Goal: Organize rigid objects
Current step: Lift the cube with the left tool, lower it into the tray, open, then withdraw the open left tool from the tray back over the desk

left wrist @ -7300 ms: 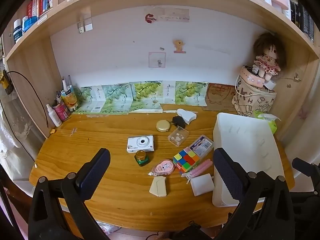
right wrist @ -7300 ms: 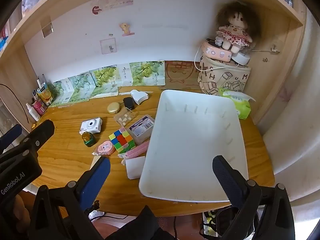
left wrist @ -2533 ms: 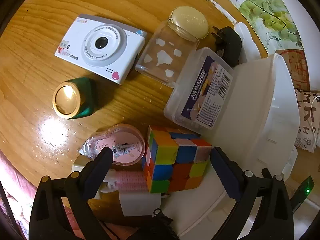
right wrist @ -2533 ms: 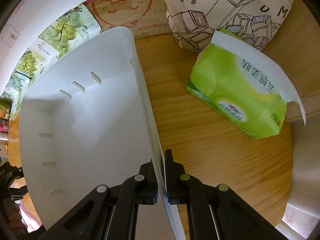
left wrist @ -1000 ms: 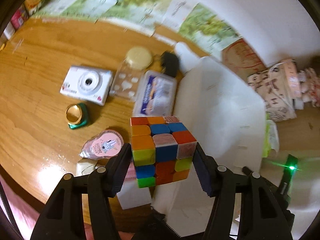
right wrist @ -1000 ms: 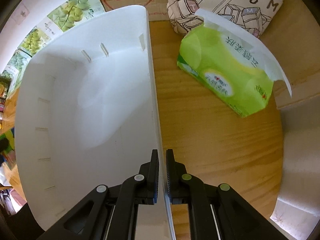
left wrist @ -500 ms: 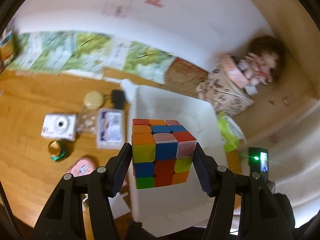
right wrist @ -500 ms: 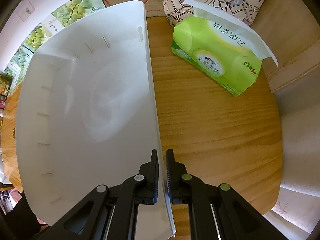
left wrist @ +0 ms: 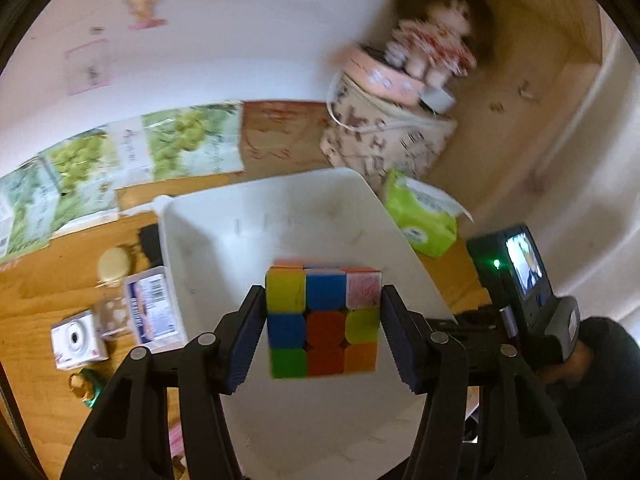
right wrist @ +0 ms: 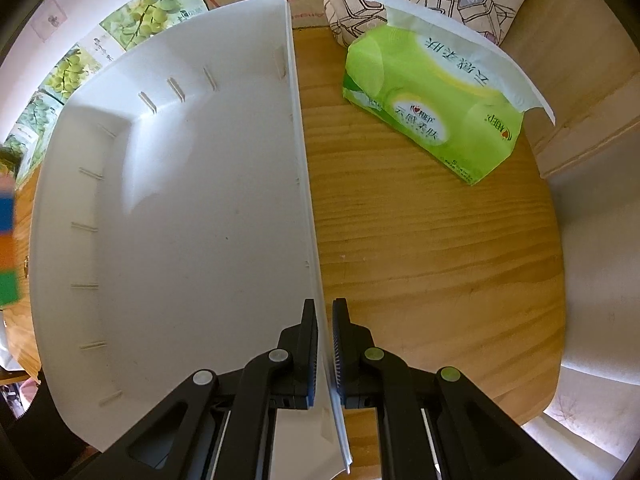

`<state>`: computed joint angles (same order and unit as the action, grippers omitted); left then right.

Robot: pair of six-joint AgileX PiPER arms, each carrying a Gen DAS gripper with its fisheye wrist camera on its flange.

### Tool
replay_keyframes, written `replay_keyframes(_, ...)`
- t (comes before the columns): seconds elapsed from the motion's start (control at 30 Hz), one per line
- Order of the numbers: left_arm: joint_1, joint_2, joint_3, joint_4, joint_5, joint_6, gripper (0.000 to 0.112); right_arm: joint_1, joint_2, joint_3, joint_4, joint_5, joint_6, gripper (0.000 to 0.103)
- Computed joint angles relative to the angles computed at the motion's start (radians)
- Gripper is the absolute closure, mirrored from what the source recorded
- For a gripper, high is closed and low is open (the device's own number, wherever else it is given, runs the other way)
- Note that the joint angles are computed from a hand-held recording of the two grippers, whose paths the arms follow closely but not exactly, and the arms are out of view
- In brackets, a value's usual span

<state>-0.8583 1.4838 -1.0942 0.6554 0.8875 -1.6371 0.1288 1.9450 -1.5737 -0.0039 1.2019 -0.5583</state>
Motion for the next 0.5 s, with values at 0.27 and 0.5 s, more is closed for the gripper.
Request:
replay_keyframes(0.27,0.038,0.041,-0.027,-0.064,-0.063,0.122,0.051,0.02,0.023,-0.002,-0.022,-0.007,0.029,0.094)
replay_keyframes(0.5,0.021,0.021,-0.024,-0.023,0.008,0.05,0.037,0.037,0.038,-0.004,-0.044,-0.02,0.045,0.093)
